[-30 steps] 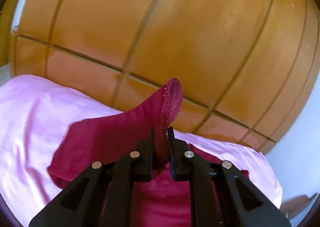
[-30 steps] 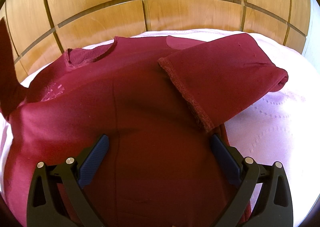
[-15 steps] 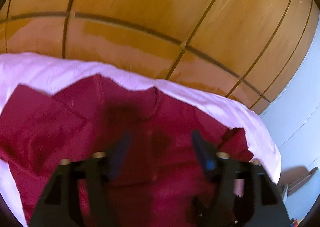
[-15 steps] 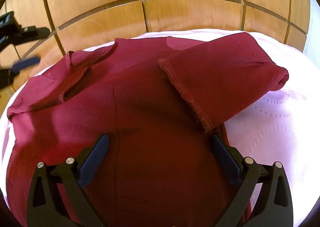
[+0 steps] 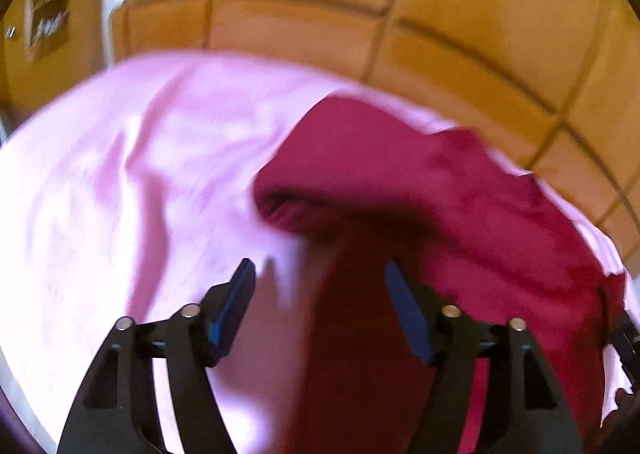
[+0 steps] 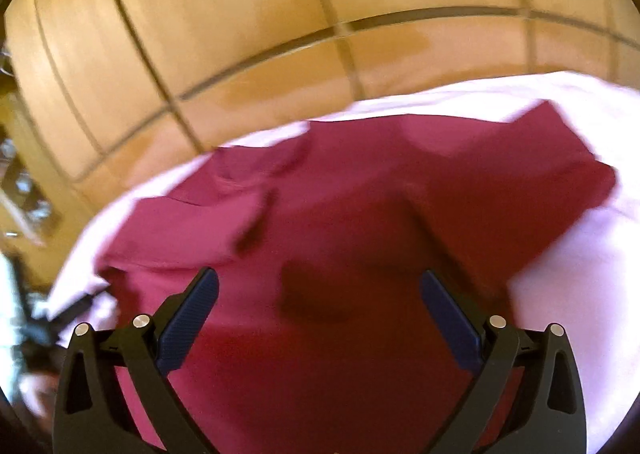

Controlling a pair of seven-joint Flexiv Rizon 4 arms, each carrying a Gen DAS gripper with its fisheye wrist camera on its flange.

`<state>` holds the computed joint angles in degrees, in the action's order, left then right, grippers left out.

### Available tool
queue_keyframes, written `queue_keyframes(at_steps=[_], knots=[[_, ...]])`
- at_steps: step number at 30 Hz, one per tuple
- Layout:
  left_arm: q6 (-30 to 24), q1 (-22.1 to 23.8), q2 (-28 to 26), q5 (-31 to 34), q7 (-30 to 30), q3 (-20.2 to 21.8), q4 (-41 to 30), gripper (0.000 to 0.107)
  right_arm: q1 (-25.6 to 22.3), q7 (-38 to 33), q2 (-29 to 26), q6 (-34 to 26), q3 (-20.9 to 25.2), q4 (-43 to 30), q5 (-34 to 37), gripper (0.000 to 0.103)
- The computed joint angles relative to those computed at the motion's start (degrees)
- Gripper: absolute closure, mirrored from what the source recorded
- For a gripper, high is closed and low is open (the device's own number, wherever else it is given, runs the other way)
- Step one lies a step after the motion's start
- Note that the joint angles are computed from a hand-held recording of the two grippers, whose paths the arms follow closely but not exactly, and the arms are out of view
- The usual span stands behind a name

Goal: Fold small clothes
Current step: 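Grasp the shirt side edge with the right gripper and fold it toward the middle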

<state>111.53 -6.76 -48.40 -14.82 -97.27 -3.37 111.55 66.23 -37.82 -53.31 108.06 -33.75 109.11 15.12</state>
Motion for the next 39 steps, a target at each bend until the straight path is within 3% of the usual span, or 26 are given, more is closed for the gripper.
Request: queue_keyframes(at_steps=[1, 3, 4, 6, 8, 9, 11, 12, 13, 14, 15, 16, 18, 21, 24, 26, 28, 31, 32, 34, 37, 39], knots=[[-2.06, 2.34, -0.6, 3.07, -3.03, -1.3, -1.16, 0.042, -4.0, 2.93, 0.86, 1.87, 3.22, -0.73, -5.6, 0.012], [-2.49, 4.31, -1.84, 1.48, -0.81, -4.19, -2.56, 0.042, -12.0, 16.43, 0.55, 5.61, 7.37, -2.56, -22.43, 0.019], [-2.98, 4.23, -2.34, 1.58, -0.66, -4.2, -3.94, 0.042, -16.0, 19.58, 0.24, 6.23, 10.43, -4.38, -27.14, 0.025], [-2.01, 5.82, -3.67, 4.53, -1.84, -5.52, -5.98, 0.039, -23.6, 16.77, -0.3, 1.4, 19.58, -9.84, -27.55, 0.026], [-2.27, 2.72, -4.19, 1.41, -0.33, -2.66, -7.75, 0.036, -27.68, 7.08, -1.66, -3.72, 27.41, -15.74, -18.13, 0.026], [-2.68, 1.84, -4.68, 0.37, -0.59, -1.7, -8.4, 0.036, -28.4, 3.66, -2.22, -4.88, 29.34, -17.73, -14.16, 0.026], [-2.63, 1.96, -5.31, -0.07, -1.04, -1.89, -8.6, 0.035, -28.27, 4.57, -3.45, -5.15, 29.28, -19.44, -14.3, 0.031], [-2.06, 2.61, -5.66, 0.17, -1.38, -2.63, -8.5, 0.035, -28.72, 3.29, -3.74, -5.74, 30.09, -20.32, -14.06, 0.038], [-1.79, 3.35, -5.63, 0.57, -1.54, -3.34, -8.47, 0.035, -30.77, 2.04, -3.8, -6.21, 32.77, -21.05, -15.9, 0.064], [-1.32, 3.66, -5.45, 0.87, -1.76, -3.7, -8.05, 0.035, -34.42, 2.85, -4.78, -7.8, 37.31, -22.67, -21.42, 0.074], [-1.39, 3.34, -5.32, 0.78, -1.81, -3.38, -8.0, 0.035, -36.46, 2.34, -5.11, -9.65, 39.98, -23.73, -23.34, 0.074], [-1.36, 3.29, -5.42, 0.83, -1.82, -3.26, -8.07, 0.035, -36.91, 1.4, -5.2, -11.3, 40.79, -24.55, -24.1, 0.084], [-0.59, 3.66, -5.47, 1.04, -2.26, -3.6, -7.82, 0.035, -34.94, 0.54, -4.6, -12.88, 38.08, -25.0, -25.68, 0.088], [2.14, 4.72, -5.28, 1.16, -4.24, -4.28, -6.16, 0.035, -26.26, 5.13, -2.49, -9.7, 24.77, -21.38, -25.52, 0.089], [2.54, 6.45, -5.9, 2.5, -5.31, -5.75, -6.28, 0.035, -17.92, 5.97, -1.18, -11.53, 12.36, -17.91, -21.49, 0.089], [1.78, 5.66, -5.94, 2.19, -5.32, -4.89, -6.73, 0.035, -18.42, 6.5, -1.15, -13.68, 11.81, -17.82, -23.02, 0.089], [1.24, 5.73, -6.02, 2.32, -5.3, -4.83, -6.92, 0.035, -21.7, 5.42, -1.56, -13.51, 15.66, -18.34, -24.85, 0.089], [2.35, 8.51, -6.26, 4.48, -6.21, -7.54, -6.41, 0.035, -21.8, 6.18, -3.74, -17.39, 15.48, -19.76, -27.52, 0.089], [2.84, 9.28, -6.36, 5.22, -6.55, -8.14, -6.16, 0.035, -20.31, 6.92, -4.49, -14.55, 13.52, -18.15, -26.71, 0.087], [5.58, 12.46, -6.3, 8.42, -7.84, -10.8, -4.02, 0.033, -18.2, 8.21, -5.13, -11.06, 10.86, -16.56, -25.75, 0.085], [10.82, 19.9, -7.52, 16.53, -12.07, -16.35, -1.25, 0.031, -18.53, 6.81, -5.18, -9.15, 11.43, -16.23, -24.51, 0.073], [12.54, 22.18, -7.85, 18.17, -14.61, -17.54, -0.74, 0.031, -15.43, 7.52, -5.89, -10.02, 7.63, -16.05, -22.55, 0.068]])
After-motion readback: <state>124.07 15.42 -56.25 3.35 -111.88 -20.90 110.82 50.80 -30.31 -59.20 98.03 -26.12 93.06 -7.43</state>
